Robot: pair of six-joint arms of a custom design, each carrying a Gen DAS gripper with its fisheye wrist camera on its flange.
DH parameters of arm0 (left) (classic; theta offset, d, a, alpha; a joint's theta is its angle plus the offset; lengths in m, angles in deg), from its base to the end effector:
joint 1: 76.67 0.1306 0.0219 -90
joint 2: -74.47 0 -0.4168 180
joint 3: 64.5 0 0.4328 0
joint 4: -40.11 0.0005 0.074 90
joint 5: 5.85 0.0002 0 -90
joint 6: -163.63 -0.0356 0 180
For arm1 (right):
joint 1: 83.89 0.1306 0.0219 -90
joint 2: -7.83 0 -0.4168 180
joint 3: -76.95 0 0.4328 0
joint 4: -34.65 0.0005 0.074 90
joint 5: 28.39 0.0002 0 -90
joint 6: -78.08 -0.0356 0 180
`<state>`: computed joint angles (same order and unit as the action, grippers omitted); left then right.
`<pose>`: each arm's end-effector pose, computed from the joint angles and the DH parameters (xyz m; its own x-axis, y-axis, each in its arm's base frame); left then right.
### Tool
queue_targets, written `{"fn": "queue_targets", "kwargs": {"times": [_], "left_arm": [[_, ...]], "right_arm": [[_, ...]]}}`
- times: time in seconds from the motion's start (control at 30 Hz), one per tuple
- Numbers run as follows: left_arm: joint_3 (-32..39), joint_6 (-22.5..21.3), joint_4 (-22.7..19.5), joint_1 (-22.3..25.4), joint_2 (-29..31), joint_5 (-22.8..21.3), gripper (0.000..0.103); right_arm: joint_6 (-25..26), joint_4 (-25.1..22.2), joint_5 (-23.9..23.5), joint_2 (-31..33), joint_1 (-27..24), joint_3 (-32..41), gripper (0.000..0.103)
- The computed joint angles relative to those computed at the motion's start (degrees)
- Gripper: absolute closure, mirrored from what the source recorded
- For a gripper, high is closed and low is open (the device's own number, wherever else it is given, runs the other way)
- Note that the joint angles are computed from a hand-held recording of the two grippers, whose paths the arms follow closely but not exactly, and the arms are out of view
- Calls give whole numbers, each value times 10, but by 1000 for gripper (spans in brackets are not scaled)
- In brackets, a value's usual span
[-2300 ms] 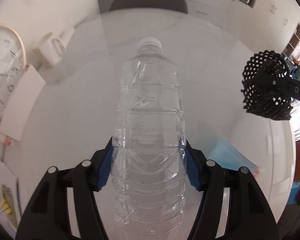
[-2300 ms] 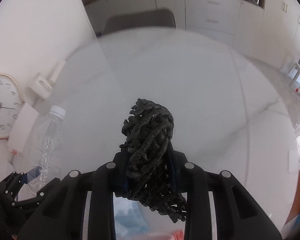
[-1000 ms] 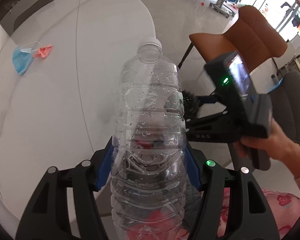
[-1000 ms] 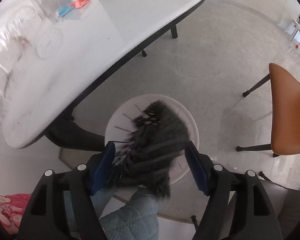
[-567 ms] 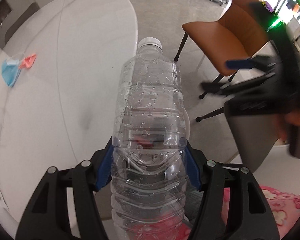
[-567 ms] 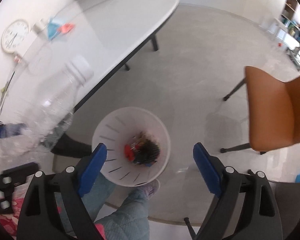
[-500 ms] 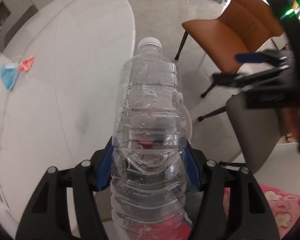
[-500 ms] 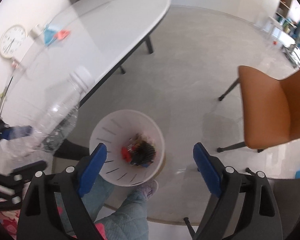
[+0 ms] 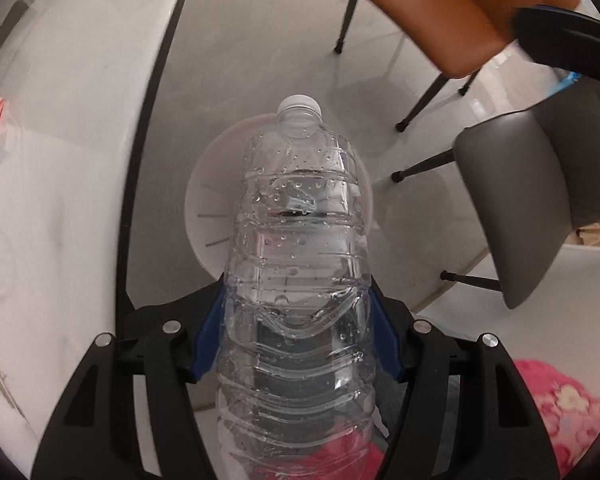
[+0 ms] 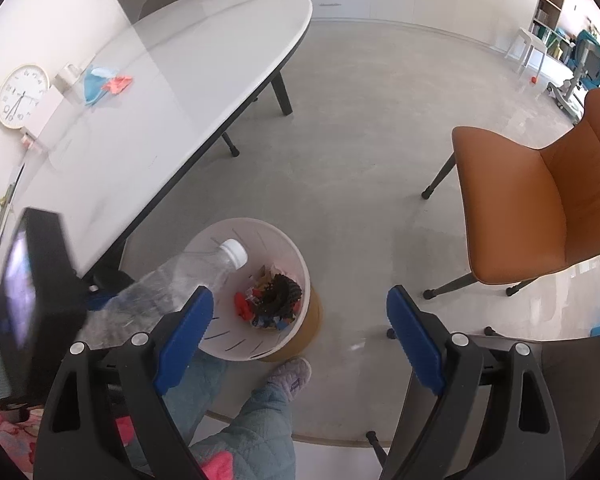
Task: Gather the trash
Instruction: 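Open both tools over the wastebasket, dropping the net and bottle, then move both tools back over the table toward the mask and pink paper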
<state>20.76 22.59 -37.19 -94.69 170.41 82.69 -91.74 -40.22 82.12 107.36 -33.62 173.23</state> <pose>0.4699 -0.1524 0.3554 -0.3578 0.9338 -0.0024 0.9329 0.3575 0.0434 0.3583 0.4108 0.4120 -0.7741 0.5108 -0.3739 0.4965 0.8564 0.1420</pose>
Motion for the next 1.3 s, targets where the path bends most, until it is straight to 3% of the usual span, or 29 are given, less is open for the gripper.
{"fn": "queue_targets", "kwargs": {"times": [0.1, 0.23, 0.63, 1.0, 1.3], "left_arm": [[-4, 16, 12, -9, 4, -26, 32], [-3, 16, 28, -11, -9, -22, 23], [77, 73, -15, 13, -16, 43, 21], [185, 125, -25, 69, 14, 97, 12], [329, 155, -42, 138, 111, 138, 8]], "right_arm": [[3, 2, -1, 1, 1, 2, 15], [5, 7, -2, -1, 1, 0, 15], [25, 6, 21, -3, -1, 22, 15], [109, -31, 69, 47, -12, 145, 7], [142, -64, 77, 136, -39, 285, 2]]}}
